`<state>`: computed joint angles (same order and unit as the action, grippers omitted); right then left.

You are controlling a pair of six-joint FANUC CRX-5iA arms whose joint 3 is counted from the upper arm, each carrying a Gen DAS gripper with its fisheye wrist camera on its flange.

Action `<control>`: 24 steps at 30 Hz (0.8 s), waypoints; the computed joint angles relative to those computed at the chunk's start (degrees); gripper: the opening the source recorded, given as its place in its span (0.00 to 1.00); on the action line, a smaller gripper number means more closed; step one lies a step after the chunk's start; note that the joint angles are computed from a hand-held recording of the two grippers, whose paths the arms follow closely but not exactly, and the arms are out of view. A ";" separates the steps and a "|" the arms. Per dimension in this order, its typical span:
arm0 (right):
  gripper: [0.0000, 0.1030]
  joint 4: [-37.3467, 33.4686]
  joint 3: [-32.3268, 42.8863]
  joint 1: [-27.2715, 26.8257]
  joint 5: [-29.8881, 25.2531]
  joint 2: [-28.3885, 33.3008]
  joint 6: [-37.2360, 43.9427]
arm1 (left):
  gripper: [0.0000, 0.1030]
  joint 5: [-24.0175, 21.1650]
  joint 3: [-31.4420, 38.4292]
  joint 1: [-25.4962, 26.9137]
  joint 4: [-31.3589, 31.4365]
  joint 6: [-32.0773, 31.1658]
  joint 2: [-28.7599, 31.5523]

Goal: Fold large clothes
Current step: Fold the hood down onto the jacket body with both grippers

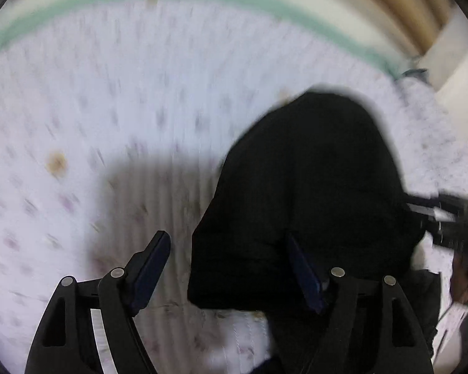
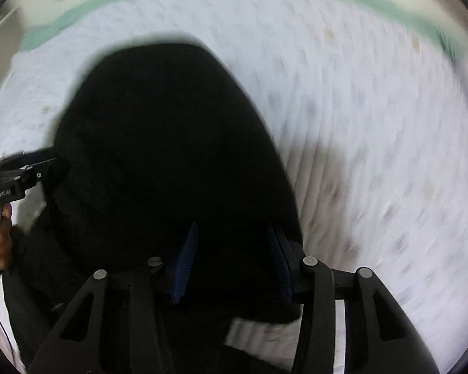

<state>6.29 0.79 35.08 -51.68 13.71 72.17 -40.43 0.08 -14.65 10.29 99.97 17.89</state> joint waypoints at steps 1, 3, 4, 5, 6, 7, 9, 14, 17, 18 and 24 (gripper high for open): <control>0.48 -0.72 1.34 -0.34 1.15 -1.13 2.27 | 0.74 2.87 -1.81 0.04 1.61 -1.76 -2.41; 0.48 -4.11 5.41 -1.21 2.48 -1.11 5.55 | 0.74 8.22 -4.92 0.25 7.15 -5.95 -5.02; 0.48 -5.60 8.01 -1.49 2.61 0.01 6.56 | 0.74 10.33 -5.71 0.19 10.18 -8.15 -5.37; 0.48 -7.06 10.55 -1.72 2.09 1.51 7.59 | 0.74 11.04 -5.50 0.00 11.71 -9.07 -4.86; 0.48 -8.54 13.39 -1.91 0.98 3.53 8.78 | 0.74 11.08 -5.01 -0.11 13.90 -10.81 -3.65; 0.47 -9.70 16.68 -1.93 -0.57 6.42 9.99 | 0.74 9.39 -3.07 -0.20 14.02 -10.78 -1.34; 0.41 -8.28 20.21 -1.17 -3.56 11.21 9.12 | 0.74 4.53 0.86 0.06 11.99 -7.81 3.16; 0.38 -7.93 19.96 -1.73 -4.47 16.11 7.42 | 0.76 -3.44 7.69 -0.90 2.38 1.26 9.66; 0.38 -10.72 19.41 -3.18 -5.28 14.30 9.14 | 0.76 -4.58 8.55 -1.33 0.68 1.53 8.61; 0.38 -11.28 18.83 -3.34 -5.53 12.97 9.29 | 0.74 -3.80 7.38 -0.97 1.32 0.76 7.44; 0.39 -14.54 4.81 -5.02 0.09 -1.76 12.98 | 0.74 7.82 -7.84 0.93 13.66 -9.15 -4.30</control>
